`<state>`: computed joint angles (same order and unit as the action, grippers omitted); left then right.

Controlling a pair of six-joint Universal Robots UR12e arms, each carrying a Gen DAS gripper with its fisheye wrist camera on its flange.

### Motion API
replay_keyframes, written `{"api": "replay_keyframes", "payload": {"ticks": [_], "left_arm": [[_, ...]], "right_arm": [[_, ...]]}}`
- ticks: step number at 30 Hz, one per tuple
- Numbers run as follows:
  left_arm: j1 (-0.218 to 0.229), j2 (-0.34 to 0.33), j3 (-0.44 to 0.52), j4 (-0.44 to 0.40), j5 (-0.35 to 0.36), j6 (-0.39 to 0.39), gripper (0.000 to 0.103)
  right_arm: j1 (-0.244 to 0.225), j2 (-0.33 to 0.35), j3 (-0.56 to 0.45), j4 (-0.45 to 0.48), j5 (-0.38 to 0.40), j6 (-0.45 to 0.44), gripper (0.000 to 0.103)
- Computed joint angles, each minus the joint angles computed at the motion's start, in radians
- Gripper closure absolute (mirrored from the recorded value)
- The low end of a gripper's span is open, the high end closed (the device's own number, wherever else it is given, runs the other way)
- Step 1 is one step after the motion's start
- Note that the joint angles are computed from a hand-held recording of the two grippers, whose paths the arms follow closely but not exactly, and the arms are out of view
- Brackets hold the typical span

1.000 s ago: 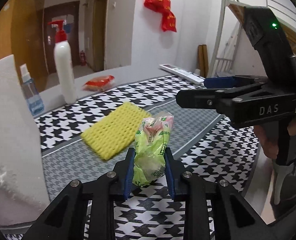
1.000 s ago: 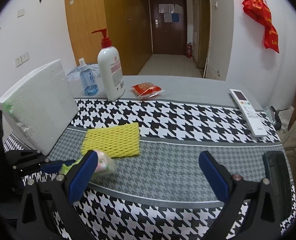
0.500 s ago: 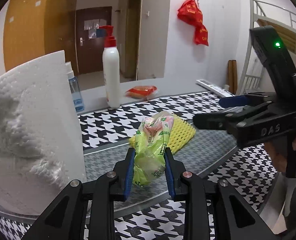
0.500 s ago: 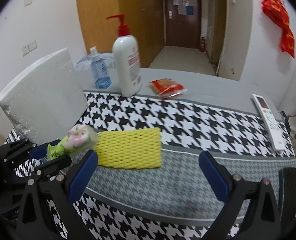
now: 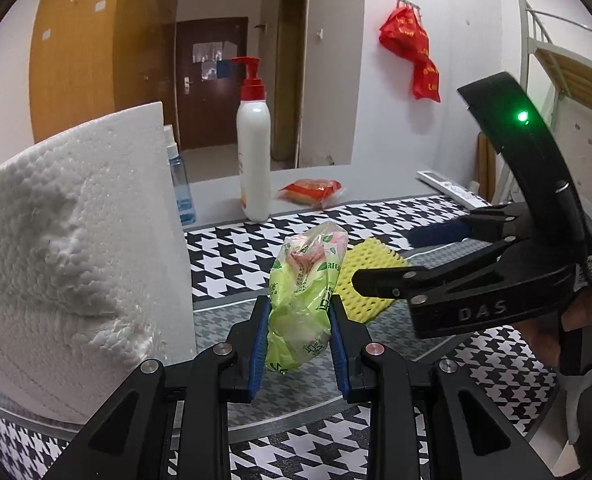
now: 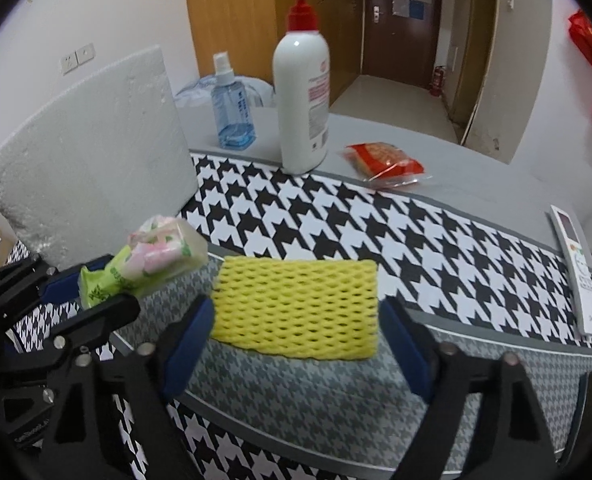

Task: Organize soft objects
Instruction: 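Lift the snack packet with the left gripper while the right gripper approaches the yellow sponge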

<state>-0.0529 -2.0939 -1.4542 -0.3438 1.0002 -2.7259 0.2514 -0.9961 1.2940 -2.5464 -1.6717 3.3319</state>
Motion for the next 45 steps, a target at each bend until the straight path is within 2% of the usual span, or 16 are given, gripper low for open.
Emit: {"api": "replay_keyframes", "payload": {"ticks": [4,7,14,30,36,39,41,43,45], "left_arm": [[0.001,0.000,0.000,-0.003,-0.004,-0.003,0.073],[0.001,0.002,-0.002,-0.002,-0.004,-0.005,0.073],[-0.002,0.000,0.002,-0.004,0.005,-0.011,0.073],[-0.006,-0.005,0.012,-0.026,0.015,-0.001,0.073],[-0.005,-0.004,0.011,-0.025,0.004,0.005,0.073],[-0.004,-0.004,0.008,-0.018,-0.005,0.008,0.073],[-0.003,-0.004,0.009,-0.018,-0.007,0.007,0.073],[-0.002,-0.003,0.007,-0.013,-0.009,0.003,0.073],[-0.002,-0.003,0.006,-0.011,-0.013,0.003,0.073]], "right_arm": [[0.001,0.009,-0.012,0.021,-0.004,-0.015,0.026],[0.001,0.015,-0.019,0.037,0.002,-0.022,0.036],[0.005,0.027,-0.035,0.080,-0.012,-0.041,0.045],[0.000,0.032,-0.040,0.092,0.012,-0.041,0.047],[0.001,0.030,-0.039,0.098,0.009,-0.045,0.054],[0.003,0.029,-0.039,0.103,-0.008,-0.047,0.066],[0.005,0.025,-0.036,0.109,-0.030,-0.046,0.082],[0.004,0.018,-0.026,0.107,-0.034,-0.049,0.088],[0.005,0.012,-0.017,0.103,-0.039,-0.046,0.097]]}}
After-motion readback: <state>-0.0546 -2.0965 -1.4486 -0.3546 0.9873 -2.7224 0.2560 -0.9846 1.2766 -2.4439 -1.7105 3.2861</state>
